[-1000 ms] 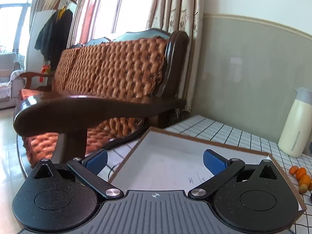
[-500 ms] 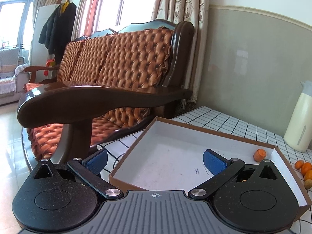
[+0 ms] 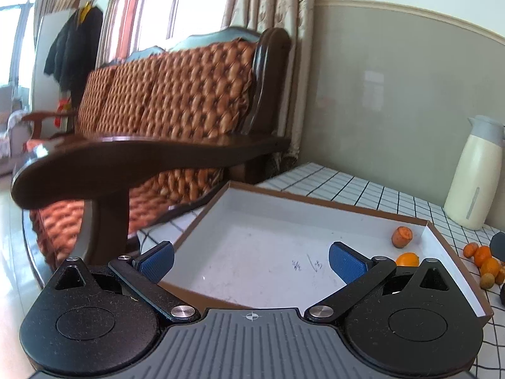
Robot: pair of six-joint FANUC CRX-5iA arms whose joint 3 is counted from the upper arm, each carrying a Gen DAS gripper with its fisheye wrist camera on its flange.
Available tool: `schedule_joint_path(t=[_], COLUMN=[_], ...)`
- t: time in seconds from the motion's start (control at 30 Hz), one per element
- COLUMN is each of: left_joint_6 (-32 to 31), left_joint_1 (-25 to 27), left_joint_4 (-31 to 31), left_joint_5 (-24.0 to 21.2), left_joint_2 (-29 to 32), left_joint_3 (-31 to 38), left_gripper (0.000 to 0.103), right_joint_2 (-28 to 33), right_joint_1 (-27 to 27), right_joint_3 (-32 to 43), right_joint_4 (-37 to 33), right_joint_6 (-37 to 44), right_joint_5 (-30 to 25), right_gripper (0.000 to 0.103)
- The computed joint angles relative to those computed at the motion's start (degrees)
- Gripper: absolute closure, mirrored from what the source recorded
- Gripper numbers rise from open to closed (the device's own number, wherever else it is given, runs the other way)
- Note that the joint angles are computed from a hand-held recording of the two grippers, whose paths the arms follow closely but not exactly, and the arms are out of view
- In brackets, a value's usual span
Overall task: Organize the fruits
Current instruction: 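Open both tools to drop the fruits into the white box, then grasp the dark round fruit with the left tool while the right tool grasps the large orange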
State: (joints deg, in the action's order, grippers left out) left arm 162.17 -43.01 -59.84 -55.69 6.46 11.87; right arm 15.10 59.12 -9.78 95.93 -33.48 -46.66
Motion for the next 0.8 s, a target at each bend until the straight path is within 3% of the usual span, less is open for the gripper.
schedule_joint_path(t=[0.07,0.37,0.43,0.5,0.6,0.8], left_joint_6=[1.27,6.7,6.29,5.59,3.04,-3.11], left_joint_1=[-0.61,-1.65,-1.77,-2.07,-1.9,-1.35], left_joint_4=[-1.47,-4.17,-4.16,-4.21,-2.62,1.41], left_joint_5=[0.04,0.4,0.72,0.49,0.93,1.94], left_joint_2=[-0.33,-1.08,-1.02,-0.76,-0.57,0.22], left_joint_3=[-0.43,-1.36,-1.35,-1.07,-0.58,0.83], left_gripper=[0.0,0.0,0.0,0.0,0.0,0.0], right_joint_2=[0.03,0.29,-0.25,-1.11,-0.83,-2.37], right_joint_1=[0.91,2.35,2.48,1.92,2.17,1.01], right_joint_3=[0.57,-1.44,-0.88,-1.72,-2.53,-6.13], right_joint_4=[-2.17,4.76,0.73,1.25,4.0,9.04], right_joint_6=[1.35,1.16,3.74,2.64,0.65,-8.7], right_joint_5=[-1.68,-11.86,-9.25,-7.01,-9.99,-10.79], right_gripper=[0.006,0.006,0.006,0.006,0.006,0.006])
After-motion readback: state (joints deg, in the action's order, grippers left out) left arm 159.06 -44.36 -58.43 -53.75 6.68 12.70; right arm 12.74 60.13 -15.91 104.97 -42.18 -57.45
